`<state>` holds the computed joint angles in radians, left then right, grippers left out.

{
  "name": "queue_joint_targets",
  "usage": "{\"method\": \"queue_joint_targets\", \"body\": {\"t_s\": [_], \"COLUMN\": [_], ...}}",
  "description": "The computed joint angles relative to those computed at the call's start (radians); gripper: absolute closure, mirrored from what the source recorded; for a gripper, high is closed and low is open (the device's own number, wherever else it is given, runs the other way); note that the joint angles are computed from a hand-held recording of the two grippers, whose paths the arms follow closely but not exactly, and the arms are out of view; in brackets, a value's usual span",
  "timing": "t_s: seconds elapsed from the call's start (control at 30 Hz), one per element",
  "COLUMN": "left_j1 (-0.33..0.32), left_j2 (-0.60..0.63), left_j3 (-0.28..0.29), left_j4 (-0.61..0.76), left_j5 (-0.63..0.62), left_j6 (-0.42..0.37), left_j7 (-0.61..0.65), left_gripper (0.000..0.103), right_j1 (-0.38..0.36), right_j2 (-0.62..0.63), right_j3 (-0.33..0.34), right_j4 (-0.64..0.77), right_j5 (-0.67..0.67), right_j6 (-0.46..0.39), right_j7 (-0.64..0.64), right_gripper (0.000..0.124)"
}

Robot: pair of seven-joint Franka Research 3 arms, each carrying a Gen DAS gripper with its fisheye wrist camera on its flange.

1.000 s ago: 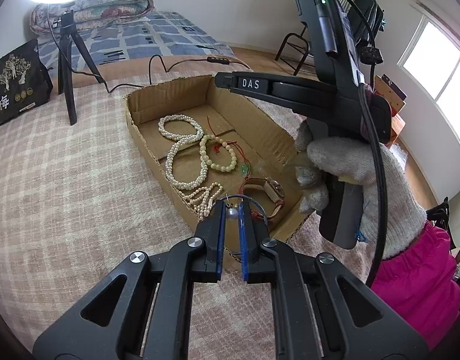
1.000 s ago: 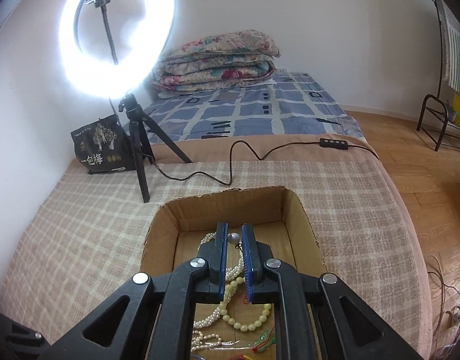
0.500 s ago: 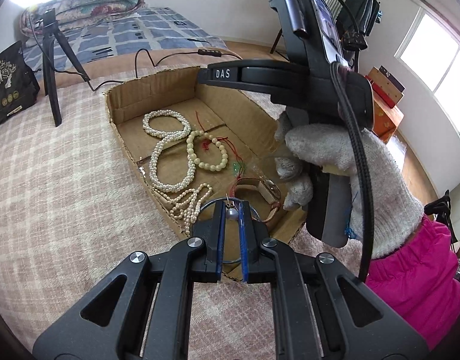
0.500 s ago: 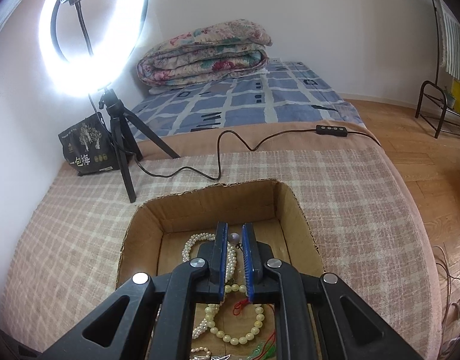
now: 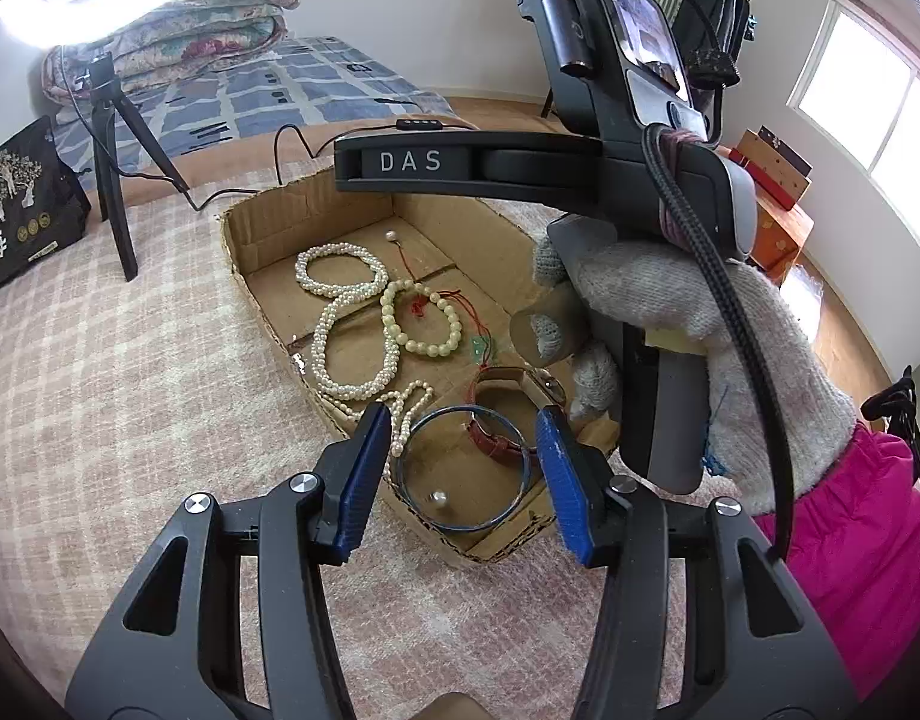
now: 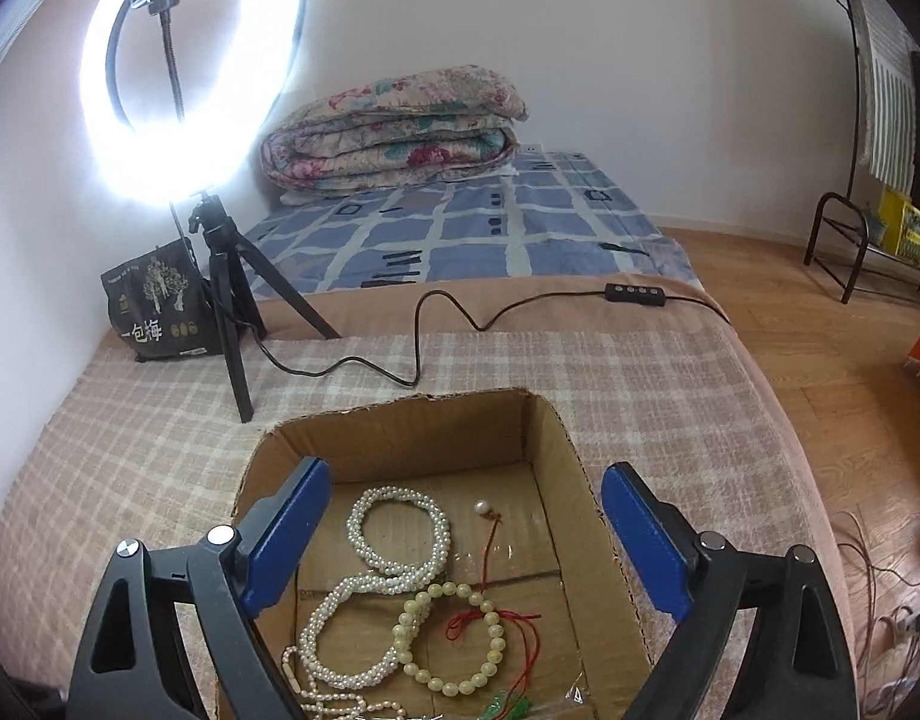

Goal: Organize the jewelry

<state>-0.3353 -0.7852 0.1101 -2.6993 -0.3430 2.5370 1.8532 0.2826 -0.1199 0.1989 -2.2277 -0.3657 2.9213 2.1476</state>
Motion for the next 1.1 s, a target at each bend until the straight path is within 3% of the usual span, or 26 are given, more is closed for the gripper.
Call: {"method": "queue_joint_targets", "body": {"t_s": [0.23, 0.73, 1.1], "left_j1": [0.013, 0.042, 0.082], "left_j2": [-0.009, -0.153, -0.278], "left_j3": [-0.006, -0.002, 0.038], "left_j4": [0.004, -0.026, -0.040], "left_j5": [0.016, 0.073, 0.123], "left_j6": [-0.008, -0.055, -0.096], "left_j7": [-0.004, -0.022, -0.019], "left_gripper": [0.051, 0.046, 0.041], "right_j1": [-0.019, -0.039, -0.059], "right_j2": [-0.018, -0.125, -0.216], "right_j3": [0.021, 0.070, 0.124], "right_j4": [0.016, 0.002, 0.001], "right_j5": [-0.114, -0.136, -0.151], "right_j6": [-0.054, -0.121, -0.196], "right_j7": [0.100, 0.120, 0.128], "right_gripper": [0.021, 0.021, 0.021]}}
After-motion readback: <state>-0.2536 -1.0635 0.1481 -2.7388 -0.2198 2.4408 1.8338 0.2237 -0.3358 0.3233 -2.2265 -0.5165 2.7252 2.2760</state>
